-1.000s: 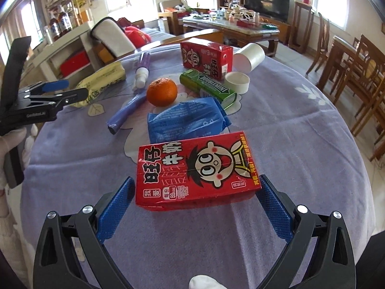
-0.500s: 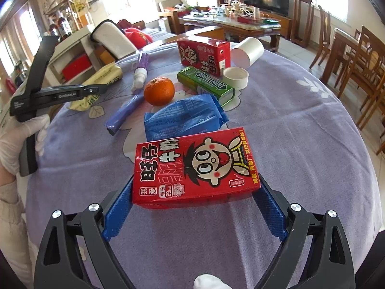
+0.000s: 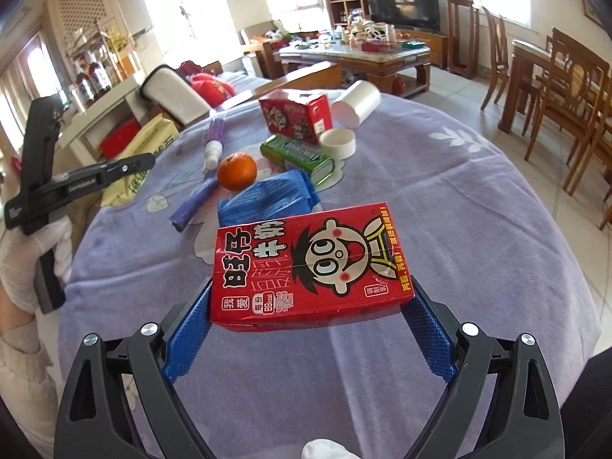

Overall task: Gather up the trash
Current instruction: 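Carry the pale wrapper and red milk box over the black bin with both grippers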

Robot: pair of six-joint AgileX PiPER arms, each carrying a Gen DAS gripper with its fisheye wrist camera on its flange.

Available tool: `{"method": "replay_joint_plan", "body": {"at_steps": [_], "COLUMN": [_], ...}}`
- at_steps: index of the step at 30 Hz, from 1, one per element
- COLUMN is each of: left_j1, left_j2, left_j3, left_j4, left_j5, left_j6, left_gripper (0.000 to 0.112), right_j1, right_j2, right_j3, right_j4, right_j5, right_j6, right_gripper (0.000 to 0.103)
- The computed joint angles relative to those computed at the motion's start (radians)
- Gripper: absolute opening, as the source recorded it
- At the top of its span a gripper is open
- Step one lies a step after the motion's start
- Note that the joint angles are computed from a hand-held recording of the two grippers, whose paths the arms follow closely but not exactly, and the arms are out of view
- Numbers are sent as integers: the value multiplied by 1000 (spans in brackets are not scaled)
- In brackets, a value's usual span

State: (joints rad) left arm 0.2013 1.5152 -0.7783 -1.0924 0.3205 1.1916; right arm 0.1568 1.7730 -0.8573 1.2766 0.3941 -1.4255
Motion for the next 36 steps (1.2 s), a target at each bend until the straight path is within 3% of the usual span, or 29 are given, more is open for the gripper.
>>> {"method": "replay_joint_plan", "body": {"at_steps": [7, 14, 20, 23, 25, 28, 31, 34, 36], "left_j1": [-197, -442, -681, -783, -844, -927, -994, -1041, -1074], "left_j2": [-107, -103, -4, 67, 104, 172, 250, 315, 370], "left_j3": [65, 25, -109, -203, -239, -319, -416, -499, -570], "left_j4": [-207, -308, -129, 97, 157, 366, 451, 398, 441], "left_j5": [-47, -123, -205, -227, -241, -247, -238, -209, -184], "left_j6": [118, 135, -72, -301, -357, -556, -626, -564, -596], "left_gripper": [27, 27, 27, 27, 27, 27, 27, 27, 27], "right_j1": [-153, -403, -705, -875, -982, -1119, -1250, -1364, -1418], "right_j2": [-122, -242, -301, -299, -283, -238, -184, -112, -60], "right_j3": [89, 137, 105, 57, 17, -70, -171, -262, -311], "right_j4": [69, 43, -22, -52, -78, -129, -176, -203, -225], "right_j5": [92, 250, 402, 470, 502, 545, 566, 580, 576], "right_j6": [-110, -151, -143, -136, -130, -100, -76, -67, -65], "right_gripper": [91, 91, 91, 91, 91, 91, 91, 91, 91]}}
